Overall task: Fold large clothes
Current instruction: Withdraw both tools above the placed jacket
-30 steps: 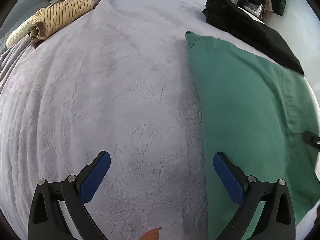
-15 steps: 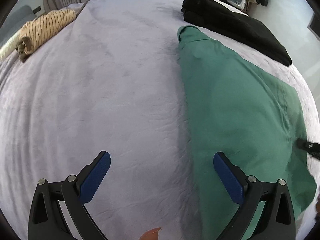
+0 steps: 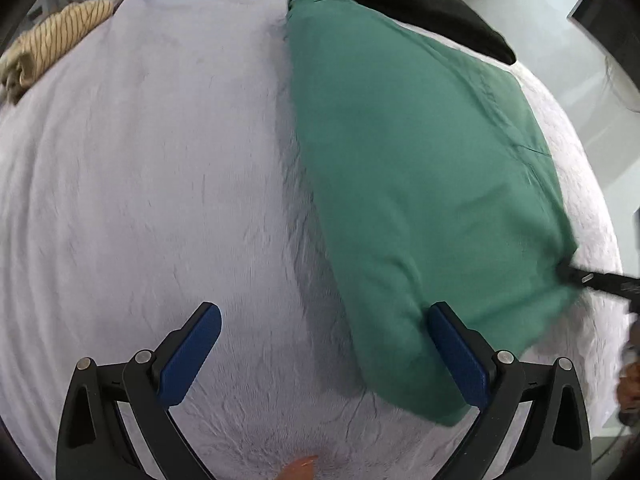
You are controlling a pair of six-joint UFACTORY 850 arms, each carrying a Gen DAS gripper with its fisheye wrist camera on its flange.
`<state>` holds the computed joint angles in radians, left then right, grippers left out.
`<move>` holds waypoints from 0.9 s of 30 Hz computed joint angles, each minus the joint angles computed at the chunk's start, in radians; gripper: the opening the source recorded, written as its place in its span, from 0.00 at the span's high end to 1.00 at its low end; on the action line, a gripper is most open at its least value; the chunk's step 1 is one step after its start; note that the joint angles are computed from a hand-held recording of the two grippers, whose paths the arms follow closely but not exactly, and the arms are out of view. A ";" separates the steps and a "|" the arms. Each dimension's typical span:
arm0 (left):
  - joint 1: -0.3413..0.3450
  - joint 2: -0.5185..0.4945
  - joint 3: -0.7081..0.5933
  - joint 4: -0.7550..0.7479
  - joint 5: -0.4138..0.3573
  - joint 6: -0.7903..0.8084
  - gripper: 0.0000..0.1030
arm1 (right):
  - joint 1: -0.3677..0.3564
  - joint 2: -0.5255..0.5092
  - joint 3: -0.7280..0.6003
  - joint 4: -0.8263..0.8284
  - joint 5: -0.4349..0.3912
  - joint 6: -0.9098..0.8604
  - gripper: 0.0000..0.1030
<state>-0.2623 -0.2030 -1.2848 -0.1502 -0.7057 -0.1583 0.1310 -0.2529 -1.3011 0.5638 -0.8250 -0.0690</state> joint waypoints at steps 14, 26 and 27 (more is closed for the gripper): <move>-0.018 0.008 0.002 0.082 -0.009 -0.074 0.00 | -0.013 0.080 0.008 0.018 0.057 0.029 0.96; -0.022 -0.024 -0.050 0.095 -0.090 -0.124 0.00 | -0.043 0.028 0.014 -0.067 -0.007 0.144 0.96; -0.022 -0.026 -0.054 0.097 -0.097 -0.127 0.00 | -0.052 0.039 0.016 -0.076 -0.013 0.152 0.96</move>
<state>-0.2843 -0.2288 -1.3390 -0.0530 -0.8032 -0.2848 0.0792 -0.2143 -1.2856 0.4877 -0.8376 0.0829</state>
